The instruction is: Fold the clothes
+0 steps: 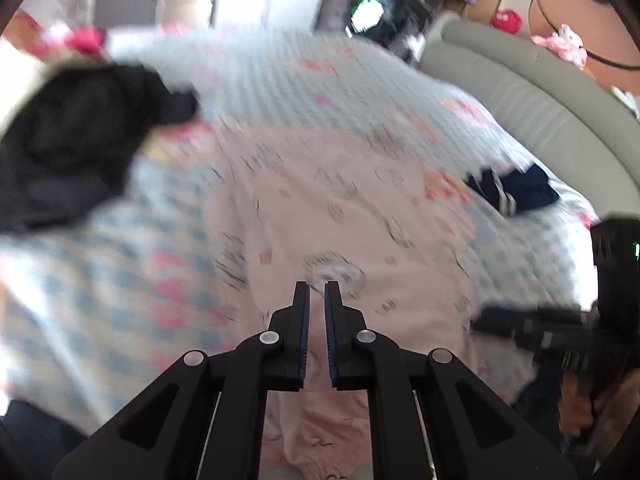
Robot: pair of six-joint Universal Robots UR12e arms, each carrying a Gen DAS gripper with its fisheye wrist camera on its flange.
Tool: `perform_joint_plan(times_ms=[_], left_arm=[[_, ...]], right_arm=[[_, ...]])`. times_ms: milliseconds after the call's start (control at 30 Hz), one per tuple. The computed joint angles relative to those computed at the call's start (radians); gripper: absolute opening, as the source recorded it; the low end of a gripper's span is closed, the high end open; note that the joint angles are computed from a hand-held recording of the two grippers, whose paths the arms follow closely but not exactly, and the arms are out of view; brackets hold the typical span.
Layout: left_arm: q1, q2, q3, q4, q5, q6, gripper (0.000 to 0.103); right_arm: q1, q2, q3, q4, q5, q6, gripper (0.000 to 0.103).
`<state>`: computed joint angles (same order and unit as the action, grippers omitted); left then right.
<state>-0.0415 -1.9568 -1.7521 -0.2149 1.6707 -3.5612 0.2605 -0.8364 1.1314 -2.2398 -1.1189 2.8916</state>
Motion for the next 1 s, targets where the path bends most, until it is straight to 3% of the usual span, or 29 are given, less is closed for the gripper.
perform_joint_plan(times_ms=[67, 100, 133, 233, 300, 367, 433, 500, 567, 667, 700, 867, 967, 1000], left_arm=[[0.008, 0.008, 0.004, -0.109, 0.042, -0.065, 0.027], [0.017, 0.012, 0.006, -0.184, 0.05, -0.116, 0.031], [0.03, 0.016, -0.005, -0.216, 0.038, -0.172, 0.026], [0.054, 0.034, -0.043, -0.13, -0.018, -0.239, 0.026], [0.049, 0.036, -0.056, -0.029, -0.024, -0.195, 0.028], [0.057, 0.026, -0.052, 0.008, -0.142, -0.16, 0.029], [0.049, 0.014, -0.03, -0.032, -0.189, -0.101, 0.029], [0.02, 0.004, -0.003, -0.077, -0.148, -0.059, 0.027], [0.011, 0.003, -0.003, -0.08, -0.174, -0.077, 0.027], [-0.005, -0.003, 0.012, -0.217, -0.124, -0.105, 0.027], [-0.003, -0.003, 0.012, -0.245, -0.116, -0.115, 0.02], [0.032, 0.021, -0.046, -0.142, -0.202, -0.186, 0.019], [0.038, 0.032, -0.083, -0.019, -0.253, -0.198, 0.02], [0.039, 0.032, -0.088, 0.016, -0.257, -0.192, 0.022]], right_arm=[[0.012, -0.001, 0.011, 0.02, -0.062, -0.031, 0.04], [0.017, -0.001, 0.02, 0.02, -0.104, -0.034, 0.04], [0.015, 0.0, 0.025, 0.02, -0.108, -0.024, 0.039], [-0.002, -0.006, 0.029, 0.023, -0.085, 0.036, 0.039], [-0.005, -0.013, 0.03, 0.008, -0.107, 0.072, 0.039], [-0.007, -0.027, 0.049, -0.041, -0.123, 0.096, 0.041], [-0.007, -0.028, 0.046, -0.049, -0.085, 0.099, 0.042], [0.0, -0.024, 0.045, -0.036, -0.069, 0.078, 0.042], [0.01, -0.021, 0.045, -0.007, -0.08, 0.038, 0.042], [0.007, -0.019, 0.06, -0.002, -0.091, 0.046, 0.041], [0.003, -0.02, 0.06, 0.005, -0.082, 0.05, 0.041], [-0.002, -0.033, 0.059, 0.025, -0.129, 0.057, 0.04], [-0.004, -0.053, 0.09, -0.015, -0.183, 0.071, 0.035], [-0.012, -0.056, 0.094, -0.017, -0.156, 0.091, 0.035]])
